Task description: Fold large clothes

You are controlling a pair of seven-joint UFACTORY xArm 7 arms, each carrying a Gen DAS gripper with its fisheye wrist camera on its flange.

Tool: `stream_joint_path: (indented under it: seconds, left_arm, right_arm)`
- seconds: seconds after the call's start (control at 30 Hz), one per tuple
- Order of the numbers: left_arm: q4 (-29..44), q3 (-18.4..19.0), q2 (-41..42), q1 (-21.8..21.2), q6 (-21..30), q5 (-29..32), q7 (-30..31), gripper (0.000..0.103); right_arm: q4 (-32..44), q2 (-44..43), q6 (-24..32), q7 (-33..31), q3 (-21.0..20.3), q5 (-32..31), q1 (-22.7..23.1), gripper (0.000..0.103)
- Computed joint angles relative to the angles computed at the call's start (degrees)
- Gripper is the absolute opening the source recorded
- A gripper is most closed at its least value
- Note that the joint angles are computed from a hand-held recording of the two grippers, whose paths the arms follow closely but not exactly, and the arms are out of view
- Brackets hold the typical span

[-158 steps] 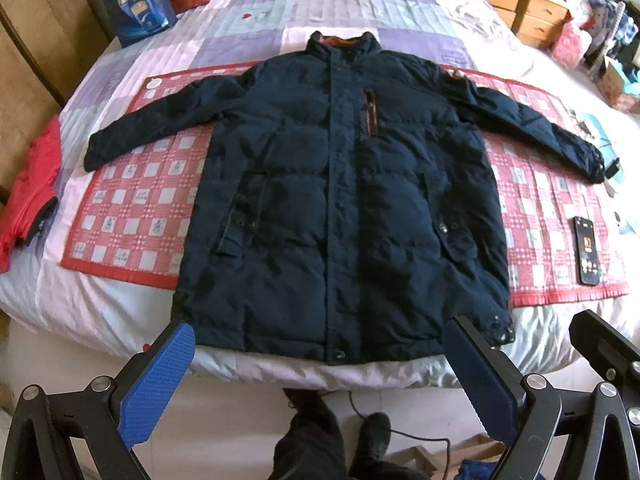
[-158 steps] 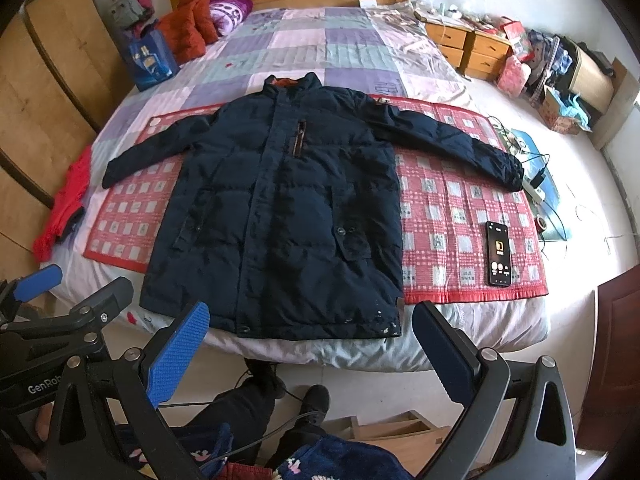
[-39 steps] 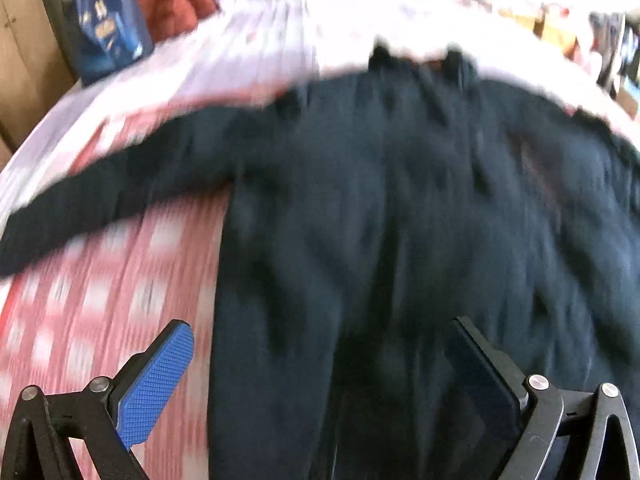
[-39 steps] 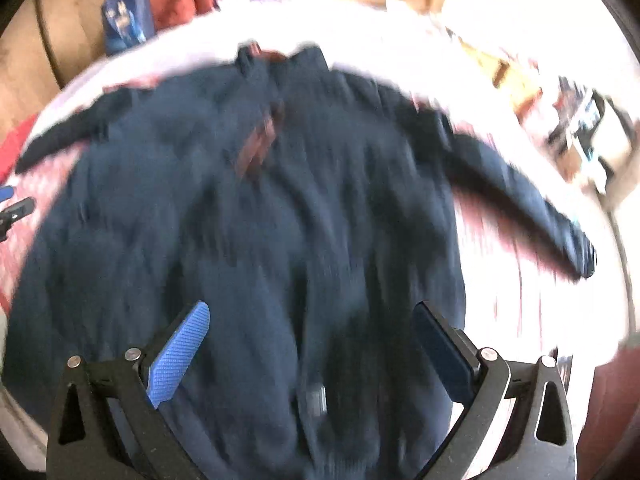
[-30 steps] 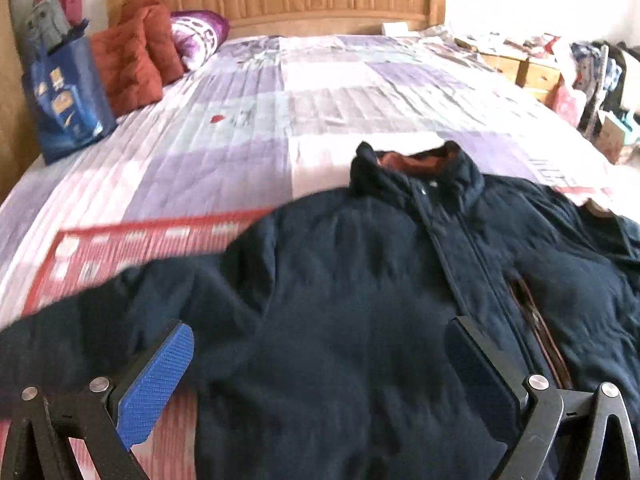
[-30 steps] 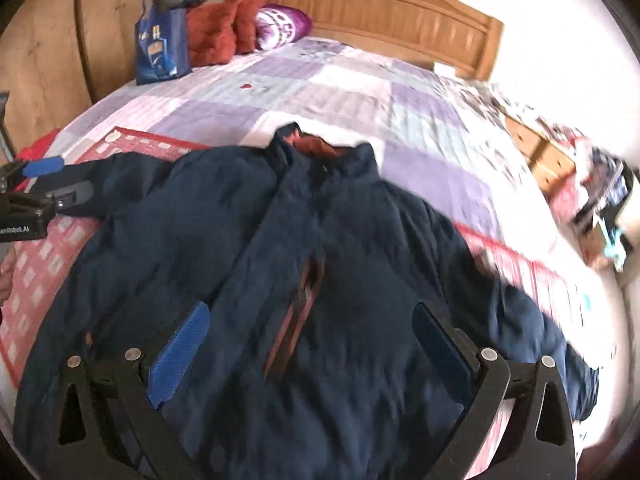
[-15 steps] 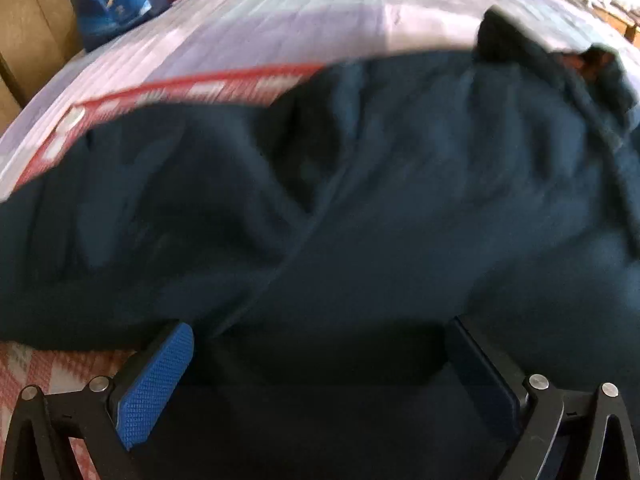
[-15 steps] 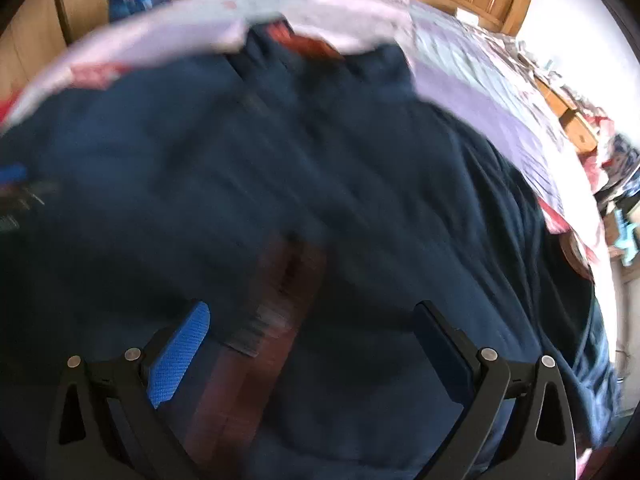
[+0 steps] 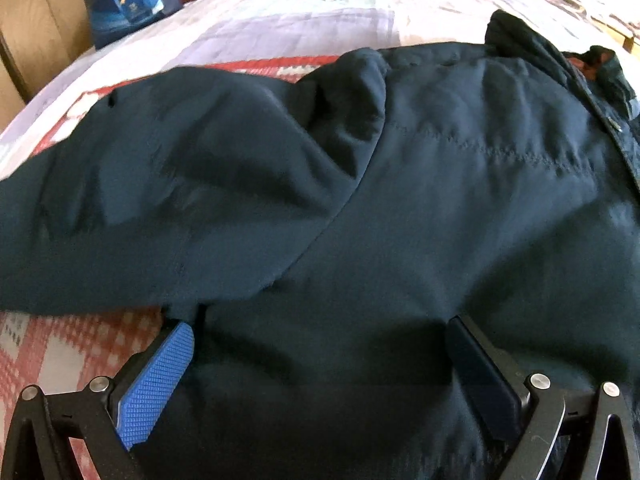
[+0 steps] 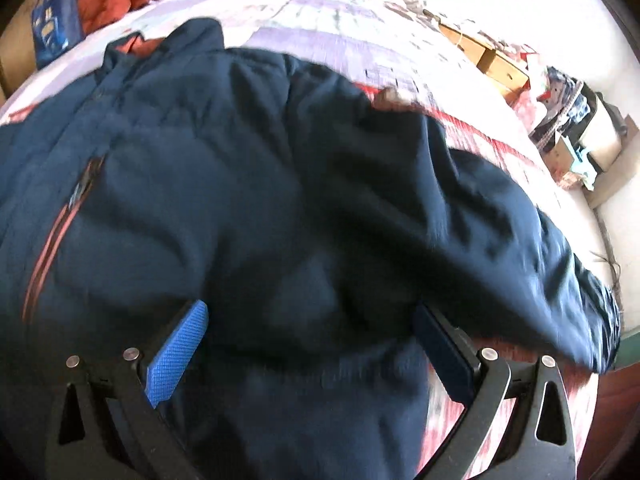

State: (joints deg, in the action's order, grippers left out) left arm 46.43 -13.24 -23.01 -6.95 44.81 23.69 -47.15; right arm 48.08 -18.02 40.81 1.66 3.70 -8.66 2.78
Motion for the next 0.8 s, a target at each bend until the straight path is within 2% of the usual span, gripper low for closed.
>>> stream_joint_path:
  seconds: [0.07,0.17,0.3,0.5,0.63,0.8]
  left_arm:
    - [-1.37,0.24,-1.94,-0.70,0.44,-1.11,0.53,0.103]
    - [-4.73,0.44,-7.01,-2.26,1.42,-3.30,3.30,0.103]
    - [-10.01,0.78,-15.91,-4.11,4.19,-6.49,8.13,0.103]
    - [-14.79,0.86,-25.78,-3.63,11.47,-11.26,11.39,0.103]
    - [-12.71,-2.30,-26.70,-2.91,16.48,-11.64,10.92,0.103]
    - [-7.13,-6.98,-24.18,-3.48,16.59,-11.69,6.90,0.103]
  right_arm:
    - [-4.54,-5.02,-0.39,0.24,-0.46,1.08,0.15,0.103]
    - [-8.89,-11.65,2.60,0.50,-0.56,1.55,-0.22,0.103]
    - [-13.16,-20.63,11.21,0.16,-2.77,4.65,-1.22,0.103]
    - [-17.38,-32.38,21.30,2.28,-1.57,3.55,-3.91,0.103]
    - [-18.78,-36.91,24.09,1.30,-1.28,2.97,-3.25,0.103]
    - [-18.60,-39.30,24.22,-1.84,-4.16,3.09,-4.07,0.103]
